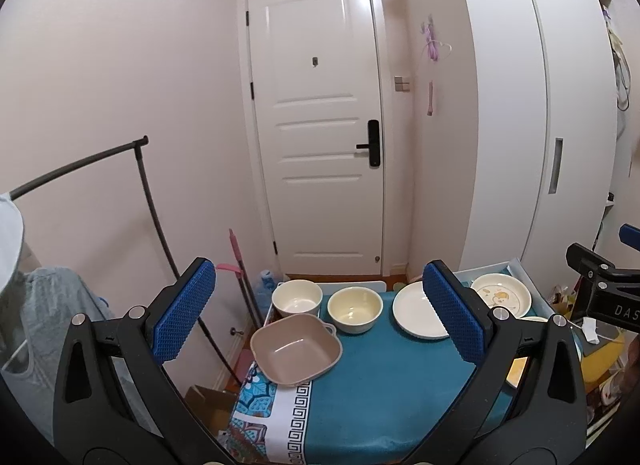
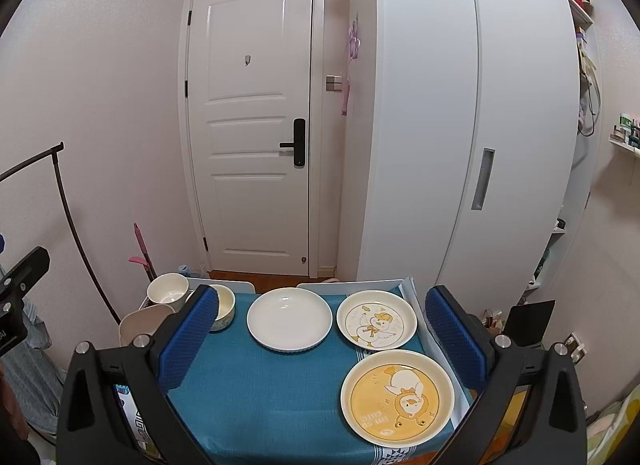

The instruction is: Organize plates and bowls

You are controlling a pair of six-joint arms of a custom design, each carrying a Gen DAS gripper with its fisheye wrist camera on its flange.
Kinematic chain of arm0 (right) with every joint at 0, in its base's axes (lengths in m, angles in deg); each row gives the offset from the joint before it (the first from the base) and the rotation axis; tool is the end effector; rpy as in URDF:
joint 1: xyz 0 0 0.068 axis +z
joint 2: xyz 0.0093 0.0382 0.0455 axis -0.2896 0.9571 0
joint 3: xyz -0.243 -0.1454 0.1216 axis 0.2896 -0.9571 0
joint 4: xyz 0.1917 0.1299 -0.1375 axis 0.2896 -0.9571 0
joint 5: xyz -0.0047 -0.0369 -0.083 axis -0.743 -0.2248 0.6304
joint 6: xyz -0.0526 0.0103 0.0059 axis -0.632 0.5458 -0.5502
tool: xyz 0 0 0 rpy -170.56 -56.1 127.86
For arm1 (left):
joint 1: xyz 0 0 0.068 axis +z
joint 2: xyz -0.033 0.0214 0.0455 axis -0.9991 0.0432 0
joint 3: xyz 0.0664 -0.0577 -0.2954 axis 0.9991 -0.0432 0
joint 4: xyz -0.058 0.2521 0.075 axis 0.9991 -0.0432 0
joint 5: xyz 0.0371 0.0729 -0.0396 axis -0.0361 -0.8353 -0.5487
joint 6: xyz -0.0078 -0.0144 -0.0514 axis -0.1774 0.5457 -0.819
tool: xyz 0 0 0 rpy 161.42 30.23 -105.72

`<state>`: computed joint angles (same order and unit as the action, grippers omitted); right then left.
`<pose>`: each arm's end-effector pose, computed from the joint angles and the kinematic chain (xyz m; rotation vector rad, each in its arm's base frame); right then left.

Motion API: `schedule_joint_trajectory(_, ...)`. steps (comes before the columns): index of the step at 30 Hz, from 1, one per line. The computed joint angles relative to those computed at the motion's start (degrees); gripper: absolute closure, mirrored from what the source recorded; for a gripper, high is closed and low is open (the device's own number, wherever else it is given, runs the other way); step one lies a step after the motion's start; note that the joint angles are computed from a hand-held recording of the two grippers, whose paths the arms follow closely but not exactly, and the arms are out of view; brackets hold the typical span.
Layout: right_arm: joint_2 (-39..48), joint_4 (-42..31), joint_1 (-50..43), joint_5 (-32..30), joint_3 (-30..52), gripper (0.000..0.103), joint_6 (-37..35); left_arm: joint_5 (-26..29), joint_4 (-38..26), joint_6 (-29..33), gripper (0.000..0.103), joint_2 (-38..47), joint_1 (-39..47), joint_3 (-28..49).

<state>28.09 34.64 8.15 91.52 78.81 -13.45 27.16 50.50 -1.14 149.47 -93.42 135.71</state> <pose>0.1492 0.0408 0.3662 0.5341 2.0131 -0.3398 0.2764 -0.0382 0.3723 0.4520 1.8573 -0.2063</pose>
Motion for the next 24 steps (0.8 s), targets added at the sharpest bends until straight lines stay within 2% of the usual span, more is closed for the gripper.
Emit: schedule_joint_trajectory(24,1.0,1.8,-1.8,-1.6,-0.8,0.0,-1.0,-0.7,2.0,1.1,0.0,0.4,-0.6,-0.7)
